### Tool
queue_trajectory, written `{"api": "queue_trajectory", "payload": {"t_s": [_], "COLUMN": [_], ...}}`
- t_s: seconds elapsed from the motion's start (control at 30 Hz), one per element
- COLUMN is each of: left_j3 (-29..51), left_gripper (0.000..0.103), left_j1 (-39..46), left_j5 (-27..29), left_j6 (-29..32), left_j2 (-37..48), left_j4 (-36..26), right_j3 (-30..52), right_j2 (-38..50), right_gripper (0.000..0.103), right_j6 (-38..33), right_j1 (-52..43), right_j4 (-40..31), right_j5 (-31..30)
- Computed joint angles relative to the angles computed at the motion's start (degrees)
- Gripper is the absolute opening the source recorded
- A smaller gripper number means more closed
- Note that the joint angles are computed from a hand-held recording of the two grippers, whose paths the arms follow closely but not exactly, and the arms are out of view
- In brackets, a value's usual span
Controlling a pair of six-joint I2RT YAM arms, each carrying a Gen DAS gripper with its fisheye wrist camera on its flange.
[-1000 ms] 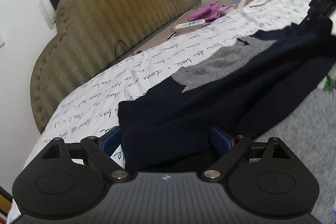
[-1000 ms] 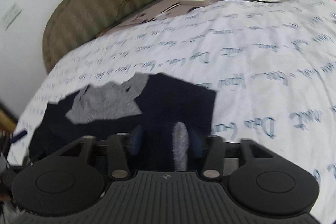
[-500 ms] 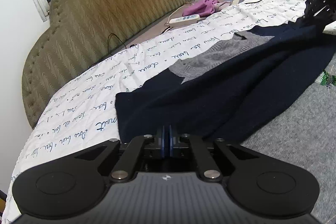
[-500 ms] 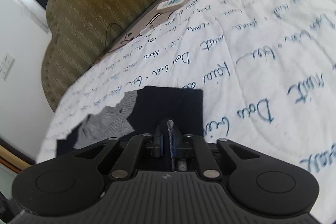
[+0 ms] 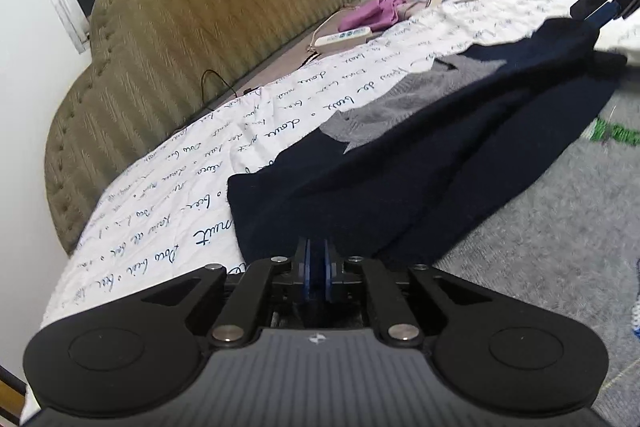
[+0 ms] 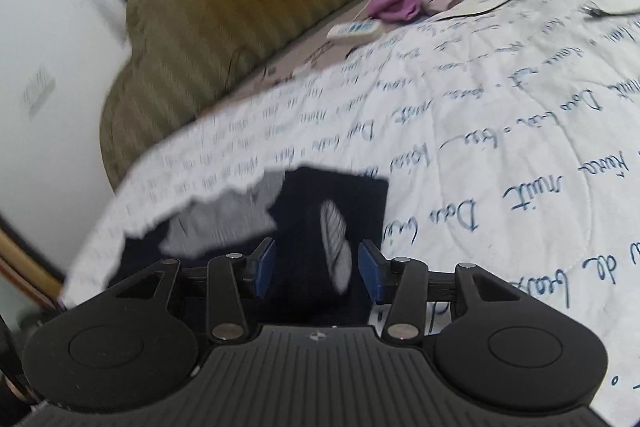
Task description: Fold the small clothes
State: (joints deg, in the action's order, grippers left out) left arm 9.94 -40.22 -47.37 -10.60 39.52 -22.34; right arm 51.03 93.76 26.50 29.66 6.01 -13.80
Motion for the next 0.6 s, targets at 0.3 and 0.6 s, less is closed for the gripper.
{"api": "queue_trajectory", "payload": {"t_s": [0.3, 0.6], "left_j3": [1.54, 0.07], "left_gripper": [0.007, 0.088], "left_j1": [0.46, -5.68], "left_j5": [0.73, -1.35], "left_j6": [5.65, 5.09], "left_j2": [10.94, 1.92], "left_j4": [8.45, 2.33], "right_j3": [7.86, 6.60], "right_j2": [7.46, 6.74], "right_gripper": [0.044, 0.044], "right_j6": [-1.71, -0.50], "right_j1": [3.67, 2.03], "right_j4": [-5.68, -5.21], "right_j5": [1.32, -1.68]}}
